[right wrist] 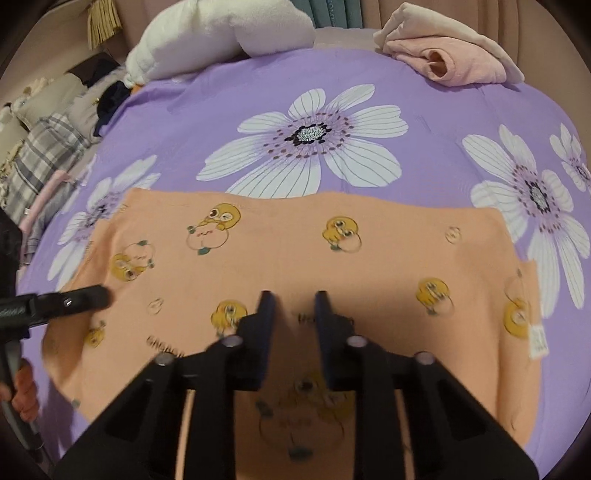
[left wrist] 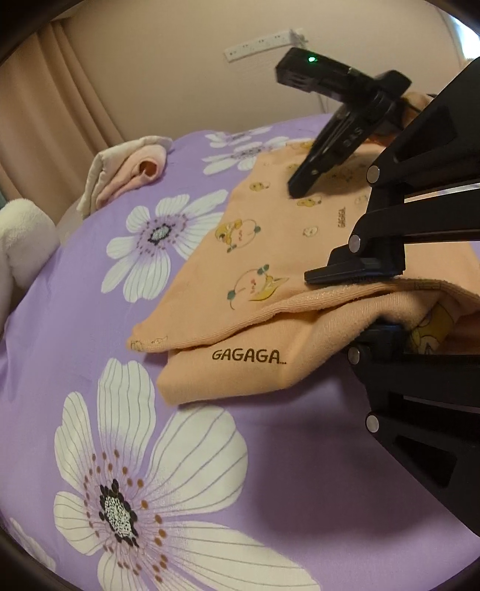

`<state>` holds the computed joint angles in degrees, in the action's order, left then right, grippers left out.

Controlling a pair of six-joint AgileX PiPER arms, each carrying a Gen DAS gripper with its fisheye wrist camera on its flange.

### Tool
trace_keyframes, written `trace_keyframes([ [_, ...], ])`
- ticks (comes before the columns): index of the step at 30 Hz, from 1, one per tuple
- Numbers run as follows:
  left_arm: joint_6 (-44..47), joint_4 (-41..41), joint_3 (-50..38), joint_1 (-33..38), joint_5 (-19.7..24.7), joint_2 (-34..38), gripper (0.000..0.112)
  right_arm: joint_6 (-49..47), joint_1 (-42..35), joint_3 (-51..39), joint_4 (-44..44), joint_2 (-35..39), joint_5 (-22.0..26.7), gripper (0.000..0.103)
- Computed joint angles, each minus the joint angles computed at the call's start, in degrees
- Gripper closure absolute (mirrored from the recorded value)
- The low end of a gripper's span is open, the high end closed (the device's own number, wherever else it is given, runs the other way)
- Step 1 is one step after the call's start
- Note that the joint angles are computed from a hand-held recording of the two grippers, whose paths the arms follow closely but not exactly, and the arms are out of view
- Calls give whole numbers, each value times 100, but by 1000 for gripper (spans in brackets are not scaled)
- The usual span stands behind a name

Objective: Fold small clothes
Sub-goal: 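Grasp one side edge of the folded shirt with the left tool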

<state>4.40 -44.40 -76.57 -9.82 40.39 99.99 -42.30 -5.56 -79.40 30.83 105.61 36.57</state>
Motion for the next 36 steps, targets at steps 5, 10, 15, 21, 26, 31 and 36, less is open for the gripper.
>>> trace_keyframes([
  [5, -235, 200, -82, -69, 1, 32, 98, 446, 215, -199, -662, 124, -18, 88],
  [10, -315, 289, -122, -110, -3, 0, 98, -383, -14, 542, 25, -561, 117, 90],
  [15, -445, 449, -184, -193, -18, -19, 98, -971, -42, 1341, 204, -936, -15, 90],
  [21, -533, 564, -158, -230, -40, -92, 98, -1154, -129, 1785, 431, -1384, 3, 90],
  [26, -629, 598, -166, -259, -30, -135, 98, -1384, -125, 2083, 427, -1492, -93, 90],
  [31, -754, 762, -231, -334, 0, -191, 98, -1409, -151, 2150, 499, -1633, -56, 90],
  [36, -875, 870, -276, -363, 17, -215, 98, -1565, -145, 2333, 566, -1830, -131, 89],
])
